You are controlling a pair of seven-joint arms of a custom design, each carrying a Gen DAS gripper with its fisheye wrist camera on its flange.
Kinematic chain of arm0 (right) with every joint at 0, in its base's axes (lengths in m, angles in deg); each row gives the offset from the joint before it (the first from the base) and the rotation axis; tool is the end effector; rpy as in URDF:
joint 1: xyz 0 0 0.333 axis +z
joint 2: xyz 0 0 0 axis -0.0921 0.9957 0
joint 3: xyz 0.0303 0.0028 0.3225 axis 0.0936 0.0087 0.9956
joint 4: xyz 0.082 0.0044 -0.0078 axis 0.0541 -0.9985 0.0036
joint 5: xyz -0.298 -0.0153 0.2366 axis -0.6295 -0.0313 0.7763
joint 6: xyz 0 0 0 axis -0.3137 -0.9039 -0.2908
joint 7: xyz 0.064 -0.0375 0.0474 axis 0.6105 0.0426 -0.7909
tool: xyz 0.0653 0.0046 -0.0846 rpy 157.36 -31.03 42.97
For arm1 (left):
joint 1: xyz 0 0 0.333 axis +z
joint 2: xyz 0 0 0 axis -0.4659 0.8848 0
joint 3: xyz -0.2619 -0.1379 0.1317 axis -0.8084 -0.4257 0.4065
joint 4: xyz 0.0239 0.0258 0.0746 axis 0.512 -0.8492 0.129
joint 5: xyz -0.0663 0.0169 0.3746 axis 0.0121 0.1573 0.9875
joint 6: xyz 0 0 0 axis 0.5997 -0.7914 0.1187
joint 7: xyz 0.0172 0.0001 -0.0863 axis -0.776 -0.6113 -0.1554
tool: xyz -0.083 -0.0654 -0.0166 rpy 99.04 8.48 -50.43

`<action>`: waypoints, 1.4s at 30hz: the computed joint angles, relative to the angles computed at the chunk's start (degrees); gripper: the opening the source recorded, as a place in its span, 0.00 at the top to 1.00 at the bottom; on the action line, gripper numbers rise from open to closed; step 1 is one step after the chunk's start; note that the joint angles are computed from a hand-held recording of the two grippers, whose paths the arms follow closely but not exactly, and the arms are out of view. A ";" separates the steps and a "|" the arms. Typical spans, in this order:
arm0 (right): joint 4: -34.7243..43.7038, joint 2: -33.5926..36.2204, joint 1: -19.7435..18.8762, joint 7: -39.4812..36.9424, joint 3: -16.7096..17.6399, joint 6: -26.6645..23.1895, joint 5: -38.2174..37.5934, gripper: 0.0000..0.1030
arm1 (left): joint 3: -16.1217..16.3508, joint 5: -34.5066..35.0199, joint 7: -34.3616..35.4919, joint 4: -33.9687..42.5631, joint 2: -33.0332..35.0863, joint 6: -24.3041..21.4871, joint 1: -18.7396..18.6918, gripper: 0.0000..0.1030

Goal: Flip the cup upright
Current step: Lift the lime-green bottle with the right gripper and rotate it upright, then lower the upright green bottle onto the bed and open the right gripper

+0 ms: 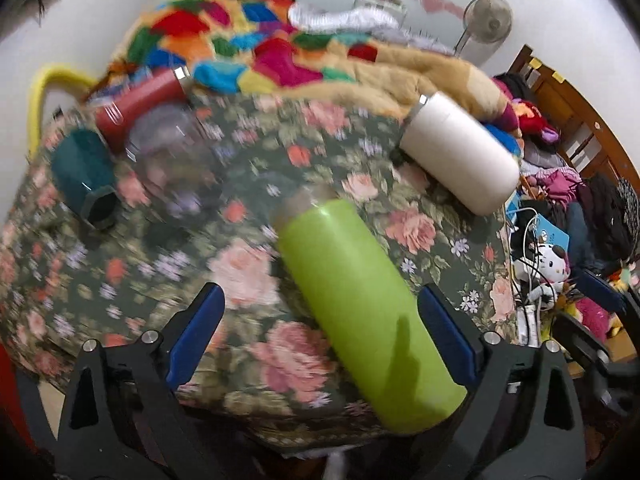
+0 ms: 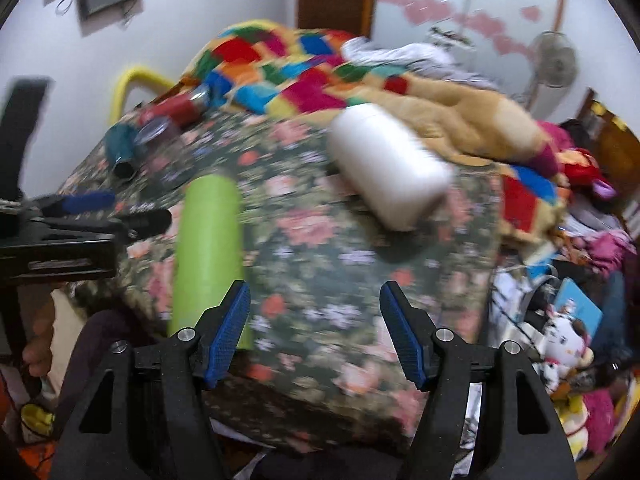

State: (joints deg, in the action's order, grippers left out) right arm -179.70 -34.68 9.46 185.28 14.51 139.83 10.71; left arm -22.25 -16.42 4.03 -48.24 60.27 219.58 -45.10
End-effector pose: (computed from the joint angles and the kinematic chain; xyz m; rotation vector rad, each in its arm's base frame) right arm 0.3754 0.2067 0.5846 -1.9035 1.8195 -0.6620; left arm 0.4716 -0.2917 0.5425 -1.8106 2.2979 -0.8113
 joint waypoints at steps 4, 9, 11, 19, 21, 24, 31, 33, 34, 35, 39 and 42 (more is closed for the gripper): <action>-2.37 -3.26 -1.32 2.66 0.71 0.69 -1.26 0.38 | 0.20 -4.67 -1.15 5.21 4.71 -6.91 0.04 0.19; -5.07 -6.33 -1.99 5.36 1.43 2.46 -1.76 0.38 | 0.03 -2.65 -7.96 9.59 8.66 -12.24 0.70 0.21; -5.90 -7.18 -1.92 5.73 1.29 3.18 -1.48 0.38 | 0.08 -2.32 -9.74 10.80 10.01 -13.64 0.99 0.28; -7.49 -8.35 -1.29 6.26 1.16 5.56 0.87 0.38 | -0.39 1.63 -11.19 11.20 10.28 -12.26 0.86 0.37; -7.56 -8.51 -1.24 6.18 1.20 5.61 1.23 0.38 | -0.58 2.44 -10.30 10.22 8.98 -10.55 0.62 0.38; -7.56 -8.66 -1.21 5.94 1.21 5.65 1.64 0.38 | -1.10 5.12 -8.56 8.19 5.59 -6.87 -0.17 0.39; -6.98 -8.66 -1.42 5.64 1.58 5.61 1.87 0.38 | -1.49 7.44 -4.06 5.82 -0.70 -0.34 -1.49 0.40; -6.78 -8.47 -1.56 5.95 1.71 5.81 1.89 0.38 | -1.44 7.49 -3.54 6.39 -0.82 0.70 -1.52 0.40; -6.72 -8.44 -1.63 6.12 1.76 5.88 1.90 0.38 | -1.84 9.22 -4.55 7.01 -0.49 1.46 -1.38 0.40; -6.62 -8.30 -1.67 6.26 1.77 6.00 1.92 0.38 | -2.26 11.93 -6.05 7.46 -0.22 2.46 -1.10 0.40; -6.15 -7.89 -2.12 6.65 1.99 6.18 1.45 0.38 | -2.81 19.32 -9.73 9.80 0.92 3.96 -0.49 0.40; -5.83 -7.60 -2.14 6.62 1.72 6.18 1.39 0.38 | -2.74 22.65 -10.83 12.48 3.12 3.81 -0.64 0.40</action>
